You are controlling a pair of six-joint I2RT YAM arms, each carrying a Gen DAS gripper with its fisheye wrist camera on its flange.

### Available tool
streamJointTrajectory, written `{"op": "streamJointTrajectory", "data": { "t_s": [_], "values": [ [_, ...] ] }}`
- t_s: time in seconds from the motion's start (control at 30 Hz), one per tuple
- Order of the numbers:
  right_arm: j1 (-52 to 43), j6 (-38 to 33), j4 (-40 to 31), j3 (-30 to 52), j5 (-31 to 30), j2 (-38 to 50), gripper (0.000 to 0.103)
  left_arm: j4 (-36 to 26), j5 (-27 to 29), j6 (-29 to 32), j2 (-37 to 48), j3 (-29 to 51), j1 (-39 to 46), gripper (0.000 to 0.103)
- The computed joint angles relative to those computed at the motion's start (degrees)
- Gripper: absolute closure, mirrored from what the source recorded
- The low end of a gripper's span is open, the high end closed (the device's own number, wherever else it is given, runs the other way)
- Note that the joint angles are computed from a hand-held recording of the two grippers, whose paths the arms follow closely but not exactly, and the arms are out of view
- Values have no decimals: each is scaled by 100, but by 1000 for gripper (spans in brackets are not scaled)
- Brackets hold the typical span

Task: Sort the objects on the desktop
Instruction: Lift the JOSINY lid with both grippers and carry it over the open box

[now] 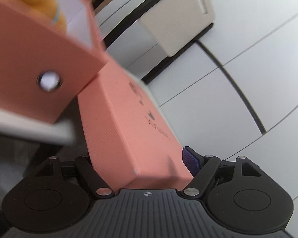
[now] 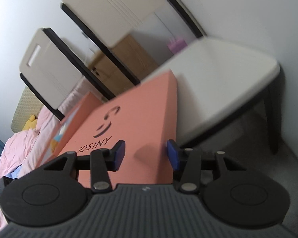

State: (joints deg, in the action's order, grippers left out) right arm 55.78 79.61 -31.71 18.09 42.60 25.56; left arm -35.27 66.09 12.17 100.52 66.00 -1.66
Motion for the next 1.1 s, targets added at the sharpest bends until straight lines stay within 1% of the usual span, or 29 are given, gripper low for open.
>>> {"op": "streamJointTrajectory", "data": {
  "t_s": [0.07,0.13,0.2,0.23,0.27,0.3,0.33,0.4,0.47,0.5,0.53,0.57,0.6,0.63,0.73,0.77,0.83,0.9,1.0,1.07,1.1],
  "values": [
    [-405,-328,222,-182,-496,-63,55,44,-154,-6,176,9,-57,23],
    [-806,-618,416,-330,-978,-36,55,-50,-188,50,425,95,-84,24],
    [-1222,-824,500,-503,-1278,-148,54,-39,-320,27,575,136,-132,24],
    [-1440,-927,542,-590,-1423,-206,47,43,-397,-11,610,119,-159,24],
    [-1663,-1034,587,-677,-1572,-257,27,62,-424,-10,652,123,-167,24],
    [-1890,-1143,638,-762,-1723,-301,17,72,-442,-2,697,133,-173,23],
    [-2228,-1344,763,-919,-2005,-483,13,78,-460,7,745,147,-177,22],
    [-3123,-1810,1198,-1295,-3010,-883,13,91,-497,25,838,171,-187,22],
    [-3571,-1871,1650,-1600,-3631,-1026,14,156,-482,37,771,123,-176,23],
    [-3648,-1855,1922,-1683,-3872,-924,17,204,-477,36,695,79,-170,24],
    [-3693,-1831,2232,-1749,-4102,-754,29,255,-473,34,614,33,-164,24],
    [-3633,-1881,2449,-1710,-4184,-511,39,305,-468,32,533,-12,-158,23],
    [-3334,-1875,2461,-1579,-3885,-372,39,329,-382,-11,433,-31,-131,23],
    [-3100,-1817,2322,-1500,-3595,-522,39,353,-283,-68,332,-44,-101,23],
    [-2392,-1687,1735,-1356,-2704,-1419,40,411,16,-227,-22,-61,0,23],
    [-2069,-1625,1557,-1275,-2323,-1638,41,391,118,-245,-179,-44,45,23],
    [-1203,-1450,1382,-1090,-1313,-1804,40,165,331,-181,-395,94,122,23],
    [-433,-1211,1278,-857,-380,-1700,40,-30,447,-51,-592,187,158,23],
    [849,-933,1042,-578,1083,-1596,40,-280,699,322,-908,155,296,22],
    [1940,-484,537,-222,2272,-1340,40,-352,835,344,-1042,163,353,22],
    [2333,-181,284,5,2702,-1038,40,-457,907,396,-1075,200,401,22]
  ]
}}
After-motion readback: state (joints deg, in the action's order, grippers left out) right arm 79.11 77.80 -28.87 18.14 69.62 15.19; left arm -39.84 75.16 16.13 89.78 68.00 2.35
